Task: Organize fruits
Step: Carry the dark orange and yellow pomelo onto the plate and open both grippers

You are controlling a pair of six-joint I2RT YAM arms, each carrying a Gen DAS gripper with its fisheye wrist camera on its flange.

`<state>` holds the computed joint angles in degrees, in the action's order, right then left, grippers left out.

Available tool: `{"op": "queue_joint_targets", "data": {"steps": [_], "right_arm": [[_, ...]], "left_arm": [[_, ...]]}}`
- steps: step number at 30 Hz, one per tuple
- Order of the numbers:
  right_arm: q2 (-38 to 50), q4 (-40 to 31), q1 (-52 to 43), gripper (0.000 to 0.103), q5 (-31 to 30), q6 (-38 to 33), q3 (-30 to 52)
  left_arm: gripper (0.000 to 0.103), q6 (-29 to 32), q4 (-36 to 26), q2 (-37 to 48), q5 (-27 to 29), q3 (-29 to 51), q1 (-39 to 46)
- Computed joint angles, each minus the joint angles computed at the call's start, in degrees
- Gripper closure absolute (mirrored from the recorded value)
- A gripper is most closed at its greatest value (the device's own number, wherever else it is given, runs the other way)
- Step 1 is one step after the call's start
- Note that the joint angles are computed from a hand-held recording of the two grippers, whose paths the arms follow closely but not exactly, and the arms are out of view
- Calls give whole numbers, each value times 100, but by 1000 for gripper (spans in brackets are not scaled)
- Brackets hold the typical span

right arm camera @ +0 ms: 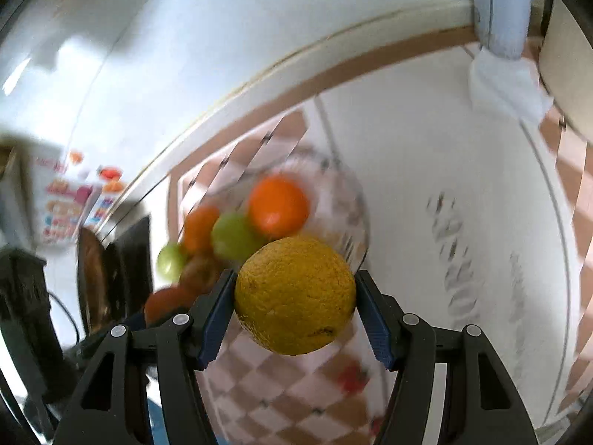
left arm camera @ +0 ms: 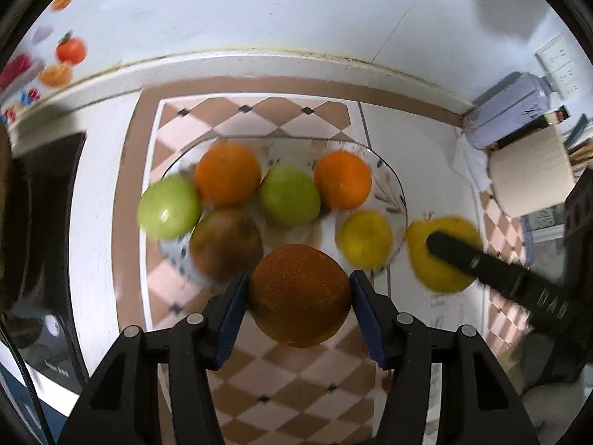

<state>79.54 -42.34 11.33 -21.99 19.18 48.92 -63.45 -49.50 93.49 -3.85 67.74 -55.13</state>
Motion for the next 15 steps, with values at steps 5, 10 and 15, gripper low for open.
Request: {"op": "queue_joint_targets", "data": {"steps": [5,10,15], "right_arm": [[1403,168,-190,37,144,-332,831],[2106,118,-200,36,19,-562,1168],[2059,121,-364,18,-82,-819,1087]], "left_arm": [[50,366,-10,788,188,363,369],[50,341,76,1143,514,473,556],[32,74,242,1163,466,385,516]]}}
